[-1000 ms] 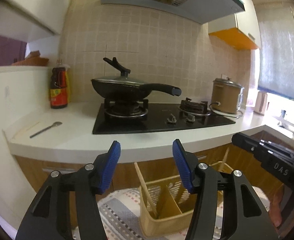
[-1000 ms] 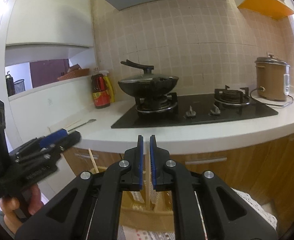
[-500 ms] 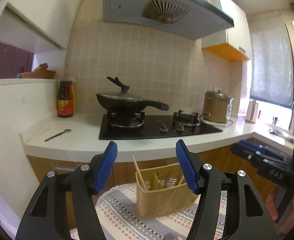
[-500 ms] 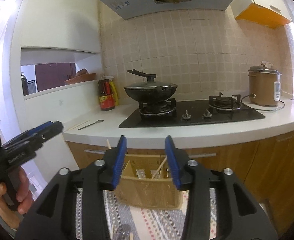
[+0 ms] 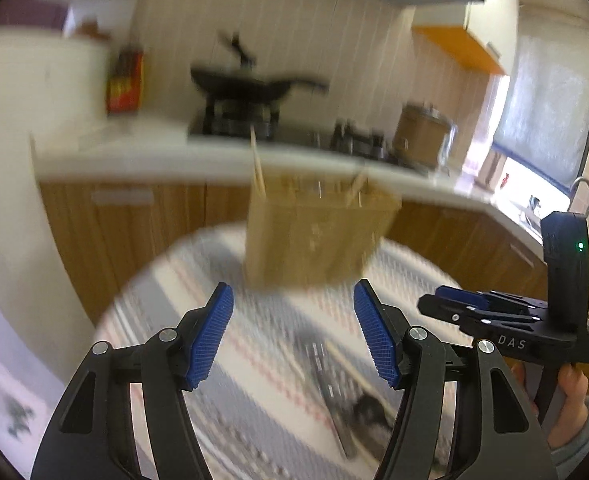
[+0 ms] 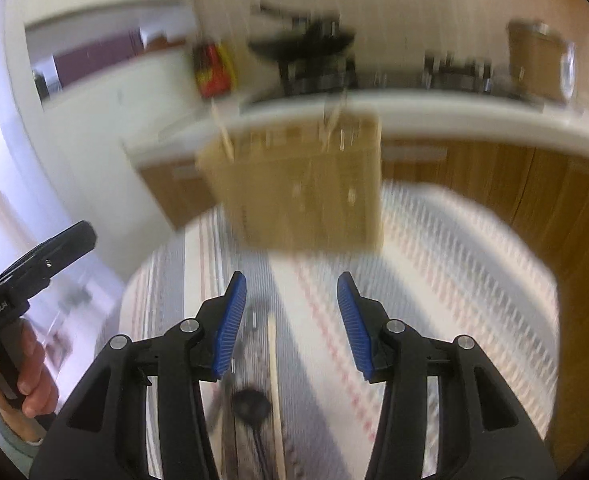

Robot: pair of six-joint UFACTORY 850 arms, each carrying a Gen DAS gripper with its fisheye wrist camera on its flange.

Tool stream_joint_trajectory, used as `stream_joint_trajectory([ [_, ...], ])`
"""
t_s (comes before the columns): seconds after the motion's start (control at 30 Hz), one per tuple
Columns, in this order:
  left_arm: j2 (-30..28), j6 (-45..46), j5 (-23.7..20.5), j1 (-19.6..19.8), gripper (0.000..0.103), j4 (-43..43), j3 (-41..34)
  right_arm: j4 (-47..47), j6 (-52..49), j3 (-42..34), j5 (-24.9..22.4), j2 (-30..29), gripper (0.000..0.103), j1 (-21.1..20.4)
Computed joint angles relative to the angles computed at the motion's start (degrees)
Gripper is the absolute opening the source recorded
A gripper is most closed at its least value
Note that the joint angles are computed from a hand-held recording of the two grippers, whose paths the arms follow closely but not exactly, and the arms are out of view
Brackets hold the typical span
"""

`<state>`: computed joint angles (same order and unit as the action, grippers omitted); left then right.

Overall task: Organize utensils
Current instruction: 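Grasp a clear spoon with the left tool while the right tool grasps the black spoon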

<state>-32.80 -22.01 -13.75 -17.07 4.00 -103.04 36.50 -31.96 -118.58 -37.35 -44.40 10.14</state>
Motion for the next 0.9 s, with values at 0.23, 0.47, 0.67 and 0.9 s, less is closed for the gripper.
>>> stream_joint_trajectory([
  [0.23, -7.57, 20.09, -15.79, 3.38, 0.059, -30.66, -6.72, -4.19, -0.69, 1.41, -13.22, -0.76, 0.042, 1.11],
  [0.47, -13.26, 16.57, -22.14, 2.98, 0.059, -30.06, -13.70, -12.60, 1.79, 1.93, -13.38, -0.86, 0.042, 4.23],
  [0.67, -15.96, 12.82, -24.70, 1.90, 0.059, -25.42, -18.01, -15.96, 4.75, 0.76, -12.81, -2.52, 0.042, 5.22],
  [0.9, -15.83, 12.87, -24.91, 1.64, 0.059, -26.25, -17.50, -16.88, 6.01, -2.75, -14.32, -4.84, 0.036, 5.00],
])
